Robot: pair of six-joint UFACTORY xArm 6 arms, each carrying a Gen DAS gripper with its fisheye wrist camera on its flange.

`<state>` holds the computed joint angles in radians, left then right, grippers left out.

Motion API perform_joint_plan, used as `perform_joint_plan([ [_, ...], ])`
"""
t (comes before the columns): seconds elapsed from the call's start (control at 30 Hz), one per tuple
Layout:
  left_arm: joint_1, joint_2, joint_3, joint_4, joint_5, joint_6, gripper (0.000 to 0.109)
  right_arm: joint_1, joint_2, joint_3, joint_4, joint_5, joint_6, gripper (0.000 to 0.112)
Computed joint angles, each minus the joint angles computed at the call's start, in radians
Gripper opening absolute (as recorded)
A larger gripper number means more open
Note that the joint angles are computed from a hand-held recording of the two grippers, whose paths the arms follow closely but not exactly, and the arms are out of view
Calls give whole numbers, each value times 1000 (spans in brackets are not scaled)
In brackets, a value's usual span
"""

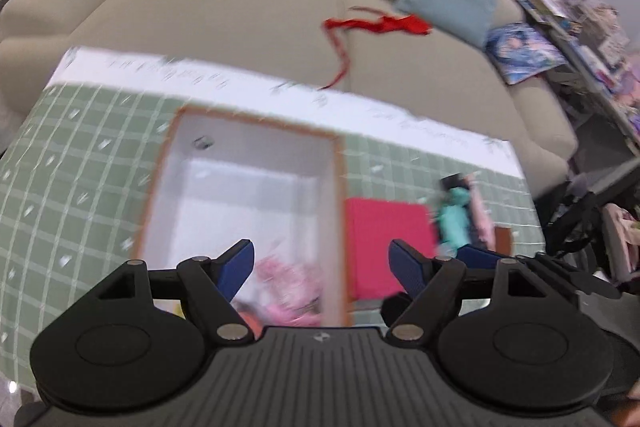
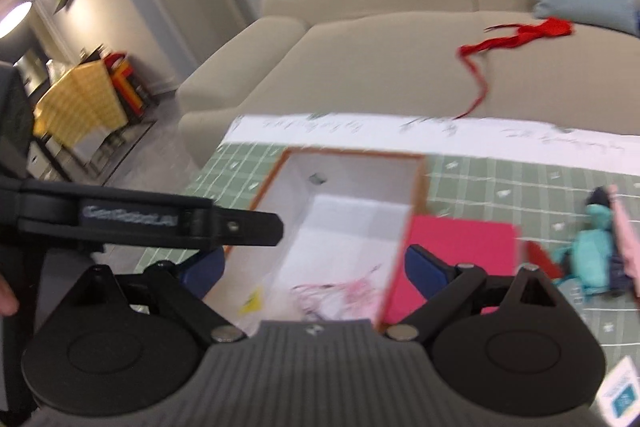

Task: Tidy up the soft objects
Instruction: 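Move both grippers away from the box toward the toys on the mat, then grasp the grey-blue plush monster with the left gripper while the right grasps the white packet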

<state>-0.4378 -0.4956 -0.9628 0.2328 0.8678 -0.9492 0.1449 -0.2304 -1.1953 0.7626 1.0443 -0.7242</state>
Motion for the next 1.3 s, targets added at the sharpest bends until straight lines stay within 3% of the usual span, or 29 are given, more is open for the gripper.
perform_joint_plan([
  [0.2, -91, 195, -156, 23, -96, -38, 90, -127, 23, -15, -44, -51, -24, 95],
  [0.33, -148, 317, -218, -31, -167, 0, 90, -236, 57, -2, -65, -73, -138, 95],
  [0.43, -193, 401, -245, -68, -210, 2, 90, -294, 111, 16, -155, -160, -192, 95],
  [0.57, -242, 480, -260, -117, -246, 32, 90, -389, 238, -24, -206, -153, -292, 95],
  [0.7, -279, 541, -264, -201, -259, 97, 90, -447, 317, -35, -225, -129, -482, 95],
  [0.87, -304, 588, -282, -182, -234, 74, 90, -452, 375, -28, -273, -153, -598, 95],
  [1.03, -306, 604, -287, -168, -208, 73, 90, -433, 421, -18, -362, -235, -575, 95],
  [1.17, -306, 639, -312, -130, -212, 82, 90, -443, 450, -42, -342, -190, -561, 95],
  [1.3, -293, 699, -359, -141, -219, 133, 90, -437, 458, -21, -402, -214, -449, 83],
])
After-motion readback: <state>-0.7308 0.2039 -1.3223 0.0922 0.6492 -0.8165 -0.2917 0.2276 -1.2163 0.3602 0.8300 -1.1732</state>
